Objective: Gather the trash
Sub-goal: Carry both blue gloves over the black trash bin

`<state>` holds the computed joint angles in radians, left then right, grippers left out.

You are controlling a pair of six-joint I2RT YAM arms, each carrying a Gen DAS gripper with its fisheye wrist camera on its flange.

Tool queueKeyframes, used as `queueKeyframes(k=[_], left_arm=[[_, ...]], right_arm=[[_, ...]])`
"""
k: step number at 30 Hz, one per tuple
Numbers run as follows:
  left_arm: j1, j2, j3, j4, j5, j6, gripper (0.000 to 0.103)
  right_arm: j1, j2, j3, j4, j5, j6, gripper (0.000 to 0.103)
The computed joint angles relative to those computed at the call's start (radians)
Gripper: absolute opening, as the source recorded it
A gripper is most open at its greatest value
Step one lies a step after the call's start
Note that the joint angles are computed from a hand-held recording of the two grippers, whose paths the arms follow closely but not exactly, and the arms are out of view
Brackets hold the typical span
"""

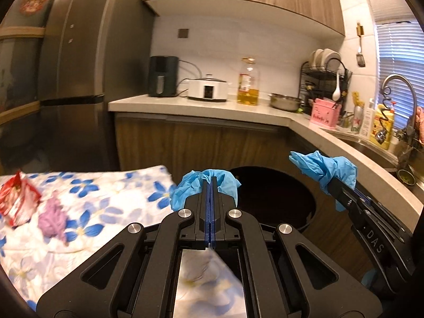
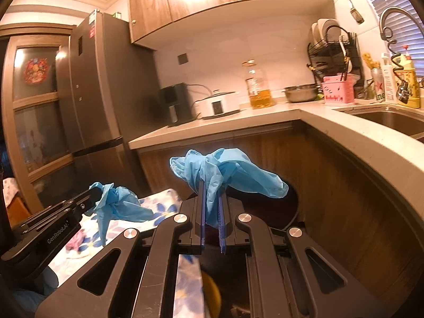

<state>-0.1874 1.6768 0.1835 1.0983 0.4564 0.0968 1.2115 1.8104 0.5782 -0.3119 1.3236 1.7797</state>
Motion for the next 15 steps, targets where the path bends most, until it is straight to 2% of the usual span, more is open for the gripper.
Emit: queueKeyframes(k=[2, 6, 10, 15], left_arm=[[-0.053, 0.010, 0.024, -0.008, -0.025, -0.014, 0.000], [-0.130, 0.031, 0.071, -0.026, -0.064, -0.030, 0.000], [-0.189, 0.057, 0.114, -0.032, -0.085, -0.049, 0.000], [-0.231, 0.097, 0.160, -0.032, -0.100, -0.062, 0.000]], right_arm=[[-0.018, -0.021, -0.017, -0.008, 0.004, 0.002, 0.009], [-0.056, -0.060, -0.064, 0.067, 0.006, -0.062, 0.009], [-0.094, -0.095, -0.116, 0.184, 0.008, -0.166, 0.009], [-0.146, -0.128, -0.197, 0.416, -0.001, -0.354, 0.009]])
